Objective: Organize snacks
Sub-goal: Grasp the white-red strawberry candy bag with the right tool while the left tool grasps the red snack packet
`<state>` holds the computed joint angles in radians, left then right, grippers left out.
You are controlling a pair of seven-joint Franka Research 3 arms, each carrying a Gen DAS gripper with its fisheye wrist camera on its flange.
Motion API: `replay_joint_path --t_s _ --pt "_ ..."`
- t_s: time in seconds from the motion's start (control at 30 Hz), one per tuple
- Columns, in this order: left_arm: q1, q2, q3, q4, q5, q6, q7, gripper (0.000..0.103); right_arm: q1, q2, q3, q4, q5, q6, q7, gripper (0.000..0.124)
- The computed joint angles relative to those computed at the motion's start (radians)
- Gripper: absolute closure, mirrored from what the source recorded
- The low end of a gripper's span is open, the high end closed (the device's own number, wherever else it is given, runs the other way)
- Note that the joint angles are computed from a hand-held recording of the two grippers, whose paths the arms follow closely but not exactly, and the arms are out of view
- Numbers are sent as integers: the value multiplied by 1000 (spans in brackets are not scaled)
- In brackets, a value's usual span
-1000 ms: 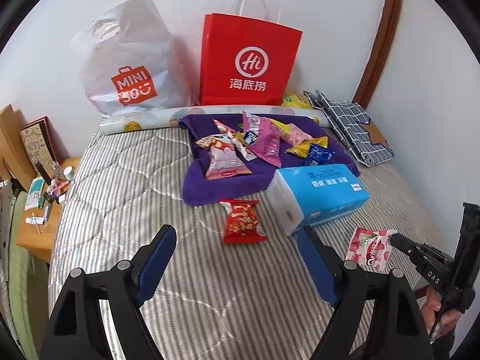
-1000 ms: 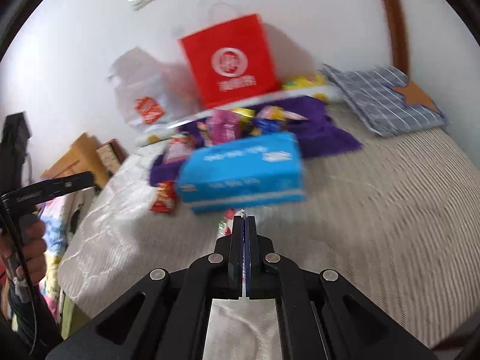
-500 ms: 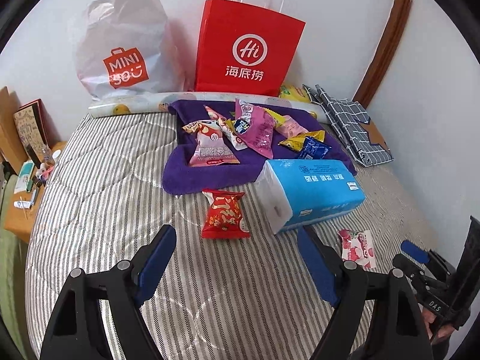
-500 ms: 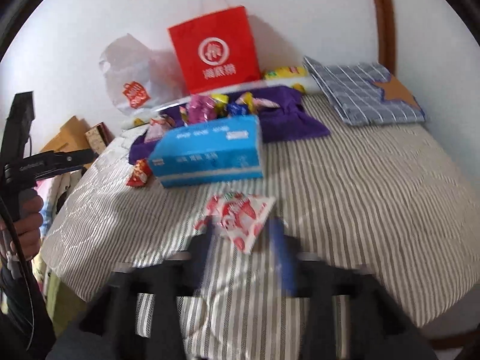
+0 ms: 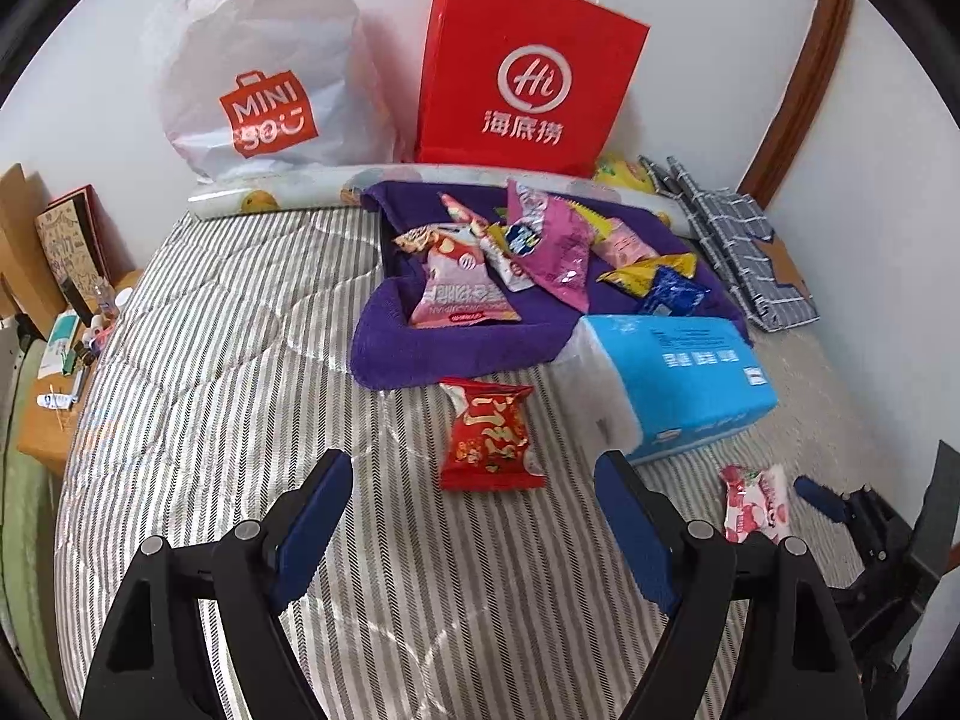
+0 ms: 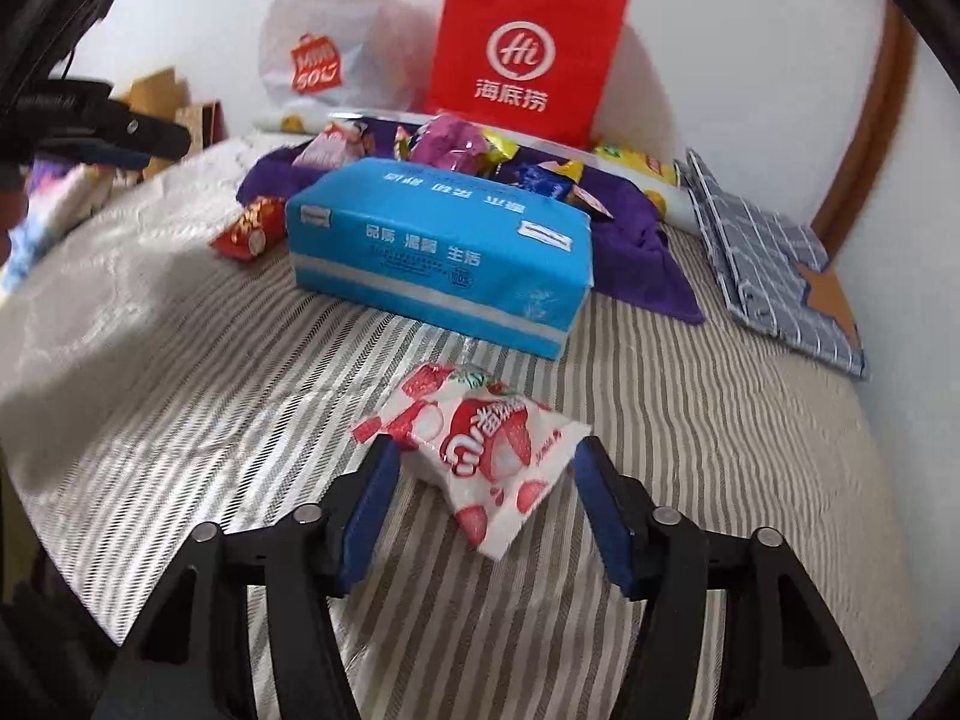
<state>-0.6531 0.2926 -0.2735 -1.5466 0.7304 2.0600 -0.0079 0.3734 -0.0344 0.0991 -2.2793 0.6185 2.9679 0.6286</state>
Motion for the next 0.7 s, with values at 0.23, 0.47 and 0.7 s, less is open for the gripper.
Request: replay_joint_path --t_s 0.23,0.47,0.7 --pt "19 20 2 3 -50 0 40 21 -6 65 10 89 45 -58 -32 51" --pt "20 74 16 68 -78 -20 85 21 -31 114 22 167 13 -183 -6 56" --pt "12 164 38 170 -124 -51 133 23 -46 98 28 158 102 -196 -55 63"
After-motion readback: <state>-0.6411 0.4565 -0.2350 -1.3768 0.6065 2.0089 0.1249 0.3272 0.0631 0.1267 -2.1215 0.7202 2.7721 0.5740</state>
